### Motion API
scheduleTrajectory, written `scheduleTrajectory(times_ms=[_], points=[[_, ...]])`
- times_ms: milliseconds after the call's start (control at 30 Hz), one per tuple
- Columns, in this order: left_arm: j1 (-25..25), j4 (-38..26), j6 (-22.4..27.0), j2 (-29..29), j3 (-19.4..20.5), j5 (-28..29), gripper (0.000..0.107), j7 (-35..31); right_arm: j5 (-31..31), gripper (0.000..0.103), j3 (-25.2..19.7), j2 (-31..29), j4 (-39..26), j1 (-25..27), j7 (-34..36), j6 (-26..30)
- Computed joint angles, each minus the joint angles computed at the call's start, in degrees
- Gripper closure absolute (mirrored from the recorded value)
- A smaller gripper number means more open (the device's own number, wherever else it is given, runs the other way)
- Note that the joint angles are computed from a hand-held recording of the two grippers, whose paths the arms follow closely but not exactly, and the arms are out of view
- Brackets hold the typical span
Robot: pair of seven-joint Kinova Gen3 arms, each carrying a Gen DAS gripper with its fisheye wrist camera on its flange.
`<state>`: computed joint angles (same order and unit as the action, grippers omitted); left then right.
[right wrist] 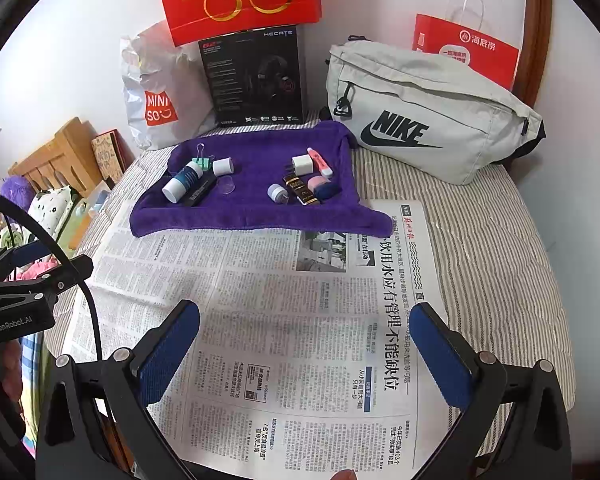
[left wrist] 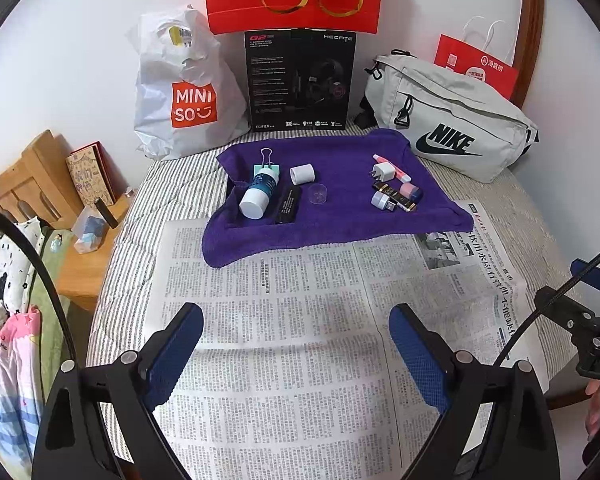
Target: Organize rigid objects
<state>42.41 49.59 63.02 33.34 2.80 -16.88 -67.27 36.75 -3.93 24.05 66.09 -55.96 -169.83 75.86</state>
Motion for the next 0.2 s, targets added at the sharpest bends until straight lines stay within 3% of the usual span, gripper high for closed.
scheduleTrajectory(times_ms=[200], points=[[0.0,-0.2,-0.1,0.5,-0.2,0.1,0.009,0.6,-0.4,0.0,-0.1,0.1,0.2,0.4,0.2,-0.3]])
